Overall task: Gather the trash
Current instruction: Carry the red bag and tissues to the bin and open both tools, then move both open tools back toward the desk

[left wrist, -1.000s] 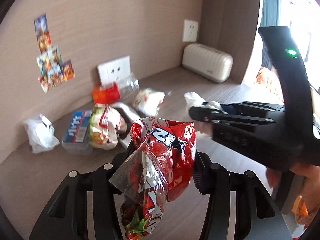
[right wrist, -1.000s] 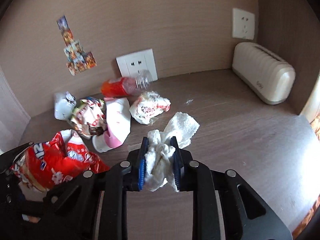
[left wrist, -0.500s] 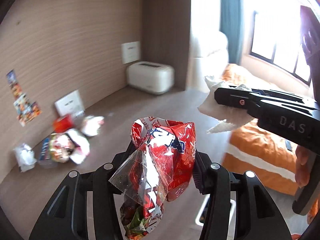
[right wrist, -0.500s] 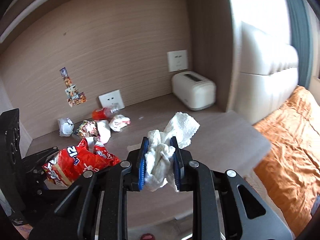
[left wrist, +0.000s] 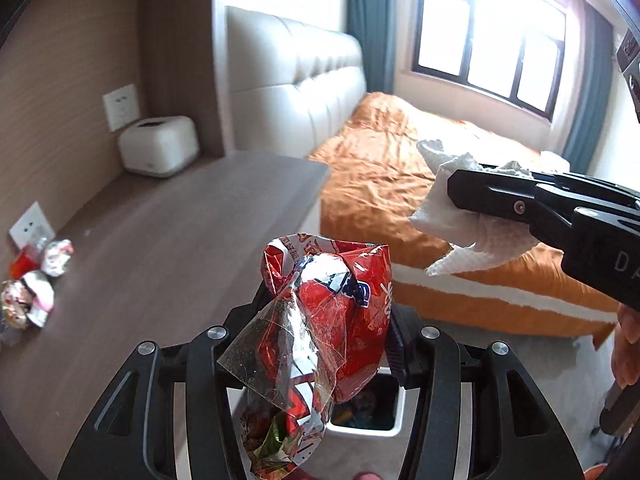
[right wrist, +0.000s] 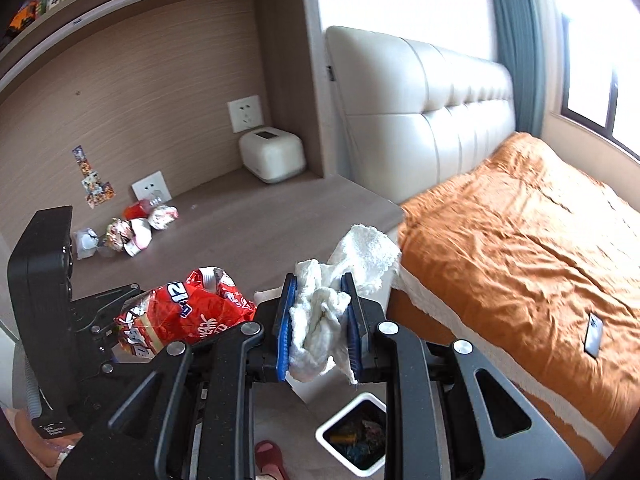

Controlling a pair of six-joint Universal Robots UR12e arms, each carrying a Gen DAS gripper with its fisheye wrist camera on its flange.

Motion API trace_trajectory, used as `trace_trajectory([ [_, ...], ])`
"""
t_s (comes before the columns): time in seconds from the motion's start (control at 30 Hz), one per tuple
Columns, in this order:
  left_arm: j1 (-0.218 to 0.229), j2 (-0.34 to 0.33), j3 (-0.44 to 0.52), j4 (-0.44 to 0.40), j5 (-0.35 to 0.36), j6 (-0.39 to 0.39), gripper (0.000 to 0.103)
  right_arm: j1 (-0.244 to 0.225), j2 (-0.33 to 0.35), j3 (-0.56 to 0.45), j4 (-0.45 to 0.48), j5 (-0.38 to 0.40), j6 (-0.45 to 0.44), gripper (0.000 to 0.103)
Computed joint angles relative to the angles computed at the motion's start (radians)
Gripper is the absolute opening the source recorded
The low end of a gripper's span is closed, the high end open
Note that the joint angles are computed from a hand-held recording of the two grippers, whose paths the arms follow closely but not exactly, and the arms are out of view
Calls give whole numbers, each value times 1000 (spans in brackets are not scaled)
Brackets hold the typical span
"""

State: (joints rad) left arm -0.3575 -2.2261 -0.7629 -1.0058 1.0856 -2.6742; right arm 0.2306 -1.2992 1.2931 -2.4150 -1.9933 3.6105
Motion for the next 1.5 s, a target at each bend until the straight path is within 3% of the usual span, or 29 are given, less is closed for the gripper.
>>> trace_trajectory([
  [0.3,-31,-6,-55,-93,-22,125,49,-21,-55,130,8,19,162,24],
  [0.57,-51,-71,-67,-151,-20,190,50,-58,-50,239,-31,102,290,24],
  [0.7,-58,-105,-86,-144,-26,216,50,-80,-36,316,-140,176,326,24],
  [0.93,-68,-167,-91,-145,-25,265,51,-103,12,379,-177,220,351,24],
  [1.0,-70,-191,-76,-164,-31,269,62,-108,22,397,-191,229,353,24],
  [1.03,-71,-203,-68,-180,-35,271,86,-111,29,407,-193,232,355,27],
  [1.07,-72,-214,-64,-185,-35,266,99,-116,35,416,-192,246,357,41],
  [1.1,-74,-223,-61,-191,-33,262,99,-121,38,425,-193,266,359,59],
  [1.13,-75,-225,-66,-193,-22,261,99,-119,42,435,-198,255,372,96],
  [1.17,-78,-228,-72,-186,-5,262,98,-113,43,444,-203,225,383,98],
  [1.23,-82,-225,-89,-171,20,271,98,-114,41,456,-184,235,389,98],
  [1.5,-78,-205,-99,-176,29,298,98,-105,26,453,-143,220,434,98],
])
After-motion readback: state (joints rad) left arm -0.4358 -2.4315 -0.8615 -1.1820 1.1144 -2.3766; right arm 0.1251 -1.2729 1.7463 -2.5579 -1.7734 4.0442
